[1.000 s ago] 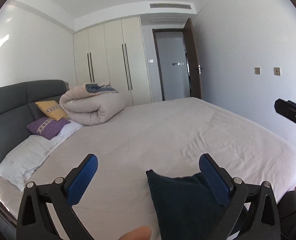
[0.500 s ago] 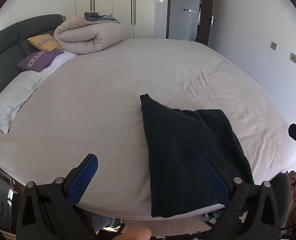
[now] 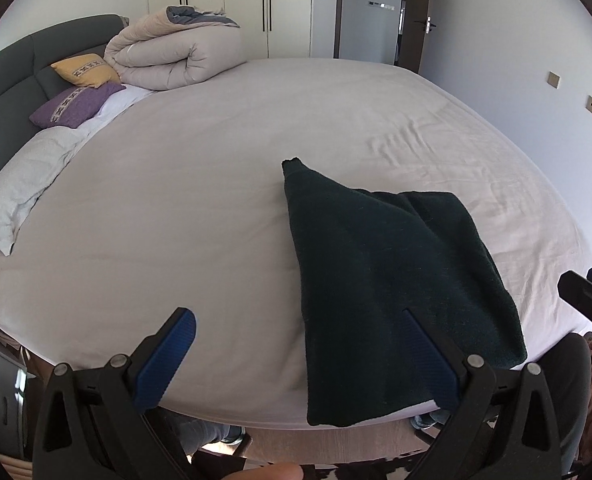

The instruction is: Fold small clothes

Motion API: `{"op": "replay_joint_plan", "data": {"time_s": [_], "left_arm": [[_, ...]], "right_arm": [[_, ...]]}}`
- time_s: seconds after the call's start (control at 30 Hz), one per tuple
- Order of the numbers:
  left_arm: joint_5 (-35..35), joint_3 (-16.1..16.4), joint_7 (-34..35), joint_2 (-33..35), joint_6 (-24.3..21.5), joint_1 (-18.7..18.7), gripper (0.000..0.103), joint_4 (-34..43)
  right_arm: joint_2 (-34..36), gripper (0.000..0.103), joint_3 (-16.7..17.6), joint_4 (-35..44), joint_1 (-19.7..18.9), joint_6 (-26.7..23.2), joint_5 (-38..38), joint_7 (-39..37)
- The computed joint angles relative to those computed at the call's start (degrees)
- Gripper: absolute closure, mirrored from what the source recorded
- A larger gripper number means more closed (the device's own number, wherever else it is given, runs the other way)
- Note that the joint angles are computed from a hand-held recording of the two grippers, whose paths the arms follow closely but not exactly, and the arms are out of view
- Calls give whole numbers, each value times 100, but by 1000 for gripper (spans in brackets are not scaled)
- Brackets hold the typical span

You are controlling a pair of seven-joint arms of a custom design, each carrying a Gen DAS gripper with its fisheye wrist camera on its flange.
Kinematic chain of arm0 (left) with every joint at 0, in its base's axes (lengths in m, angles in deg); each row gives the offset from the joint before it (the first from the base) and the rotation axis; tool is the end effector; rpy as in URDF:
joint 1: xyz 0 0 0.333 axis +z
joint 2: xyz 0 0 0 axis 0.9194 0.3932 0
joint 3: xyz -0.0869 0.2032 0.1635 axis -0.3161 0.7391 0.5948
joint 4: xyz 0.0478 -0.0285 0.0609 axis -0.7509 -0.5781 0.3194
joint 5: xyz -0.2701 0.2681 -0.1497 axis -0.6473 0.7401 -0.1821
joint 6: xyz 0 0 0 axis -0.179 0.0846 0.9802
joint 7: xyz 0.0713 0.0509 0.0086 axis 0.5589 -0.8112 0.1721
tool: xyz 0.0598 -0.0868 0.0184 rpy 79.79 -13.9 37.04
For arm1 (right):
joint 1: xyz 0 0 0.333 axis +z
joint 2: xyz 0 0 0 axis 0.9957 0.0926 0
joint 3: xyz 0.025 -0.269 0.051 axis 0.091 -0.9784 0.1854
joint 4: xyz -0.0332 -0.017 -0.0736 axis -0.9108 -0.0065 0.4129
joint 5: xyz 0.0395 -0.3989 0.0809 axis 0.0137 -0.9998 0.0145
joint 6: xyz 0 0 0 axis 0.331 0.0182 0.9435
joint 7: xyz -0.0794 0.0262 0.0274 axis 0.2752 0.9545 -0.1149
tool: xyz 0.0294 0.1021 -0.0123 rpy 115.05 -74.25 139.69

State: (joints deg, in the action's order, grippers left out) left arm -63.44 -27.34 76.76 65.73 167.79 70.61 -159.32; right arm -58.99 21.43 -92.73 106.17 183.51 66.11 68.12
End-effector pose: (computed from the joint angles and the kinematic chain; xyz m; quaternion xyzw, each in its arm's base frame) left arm 0.6593 -0.0023 0.4188 -0.6794 0.6504 -0.2435 0.2369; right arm 0.6455 0.2343 0.3836 -0.6564 0.6597 -0.2077 0.3014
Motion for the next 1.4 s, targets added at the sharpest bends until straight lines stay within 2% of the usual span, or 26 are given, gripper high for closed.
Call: {"op": "replay_joint_plan", "data": {"time_s": [0.57, 1.4], "left_arm": [[-215, -31, 124, 68, -91, 61, 0, 53], [-245, -27, 134, 117, -150, 59, 0, 102]], "right_arm": [[71, 0, 70, 190, 2, -340, -1, 40], [242, 0, 20, 389, 90, -464, -67, 173]]}}
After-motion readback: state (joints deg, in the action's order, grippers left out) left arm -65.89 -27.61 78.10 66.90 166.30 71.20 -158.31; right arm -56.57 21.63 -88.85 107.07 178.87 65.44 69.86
